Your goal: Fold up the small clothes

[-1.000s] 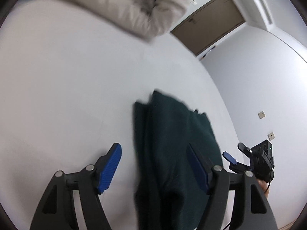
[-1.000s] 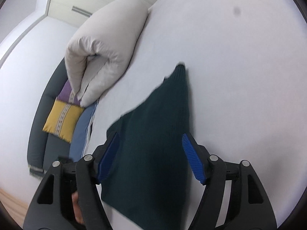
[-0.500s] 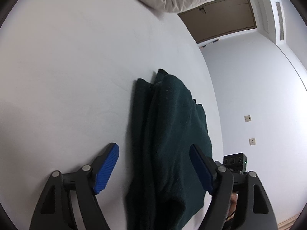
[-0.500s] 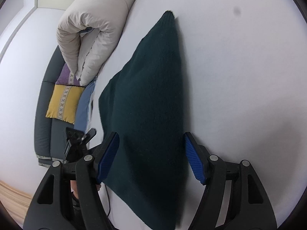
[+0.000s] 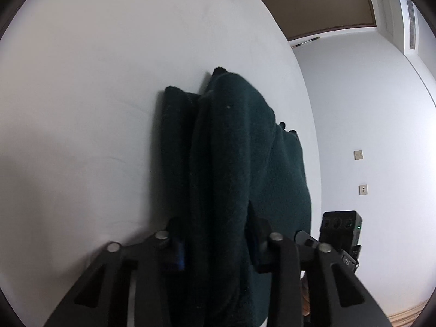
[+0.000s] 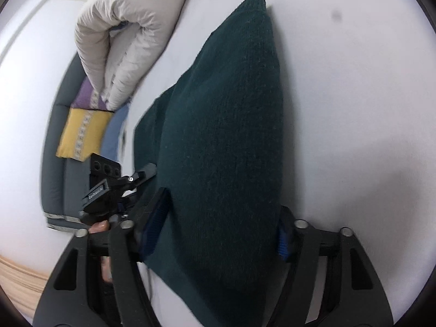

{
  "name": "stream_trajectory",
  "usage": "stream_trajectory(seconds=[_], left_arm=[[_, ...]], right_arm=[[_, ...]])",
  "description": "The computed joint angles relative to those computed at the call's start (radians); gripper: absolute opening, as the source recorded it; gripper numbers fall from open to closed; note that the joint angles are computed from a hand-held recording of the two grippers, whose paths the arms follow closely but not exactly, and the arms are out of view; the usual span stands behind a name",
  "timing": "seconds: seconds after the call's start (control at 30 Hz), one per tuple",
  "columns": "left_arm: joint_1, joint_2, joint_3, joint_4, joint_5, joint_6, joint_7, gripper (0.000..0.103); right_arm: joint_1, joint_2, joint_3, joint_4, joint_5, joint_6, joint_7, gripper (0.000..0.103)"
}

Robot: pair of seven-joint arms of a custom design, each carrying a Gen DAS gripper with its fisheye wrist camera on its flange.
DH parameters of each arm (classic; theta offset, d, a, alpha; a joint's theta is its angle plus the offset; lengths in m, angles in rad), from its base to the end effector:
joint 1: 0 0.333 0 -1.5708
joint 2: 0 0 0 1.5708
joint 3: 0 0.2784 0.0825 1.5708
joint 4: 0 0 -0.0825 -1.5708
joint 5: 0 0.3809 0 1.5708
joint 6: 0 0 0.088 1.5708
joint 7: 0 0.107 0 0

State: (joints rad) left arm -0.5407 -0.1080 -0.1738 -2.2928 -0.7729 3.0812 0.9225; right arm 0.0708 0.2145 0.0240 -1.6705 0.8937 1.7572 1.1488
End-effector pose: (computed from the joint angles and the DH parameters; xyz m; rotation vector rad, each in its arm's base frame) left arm 0.4412 -0.3097 0.4498 2.3494 -1.1259 1.2183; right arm 0.6023 0.1258 0.4628 -1.9111 1.4397 0.7722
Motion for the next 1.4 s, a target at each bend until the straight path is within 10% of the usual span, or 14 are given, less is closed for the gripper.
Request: stream_trajectory(seconds=[0.4, 1.03, 1.4], left_arm=[[0.175, -0.159, -0.198, 0.029, 0.741, -0.178, -0.647, 0.024], [-0.053, -0.373, -0.285, -0.158, 1.041, -0.247, -1.155, 0.025], [-0.04, -0.417, -0.338, -0.305, 1.185, -0.179, -1.436, 0.039]], right_arm=[[0.004, -0.259, -0.042, -0.199, 0.025, 0.009, -0.094, 0.041], [-0.125, -0.978, -0.188, -0.769, -0.112, -0.299, -0.16, 0.041], [-0.224, -0.985, -0.222, -0.939, -0.144, -0.322, -0.188, 0.045]])
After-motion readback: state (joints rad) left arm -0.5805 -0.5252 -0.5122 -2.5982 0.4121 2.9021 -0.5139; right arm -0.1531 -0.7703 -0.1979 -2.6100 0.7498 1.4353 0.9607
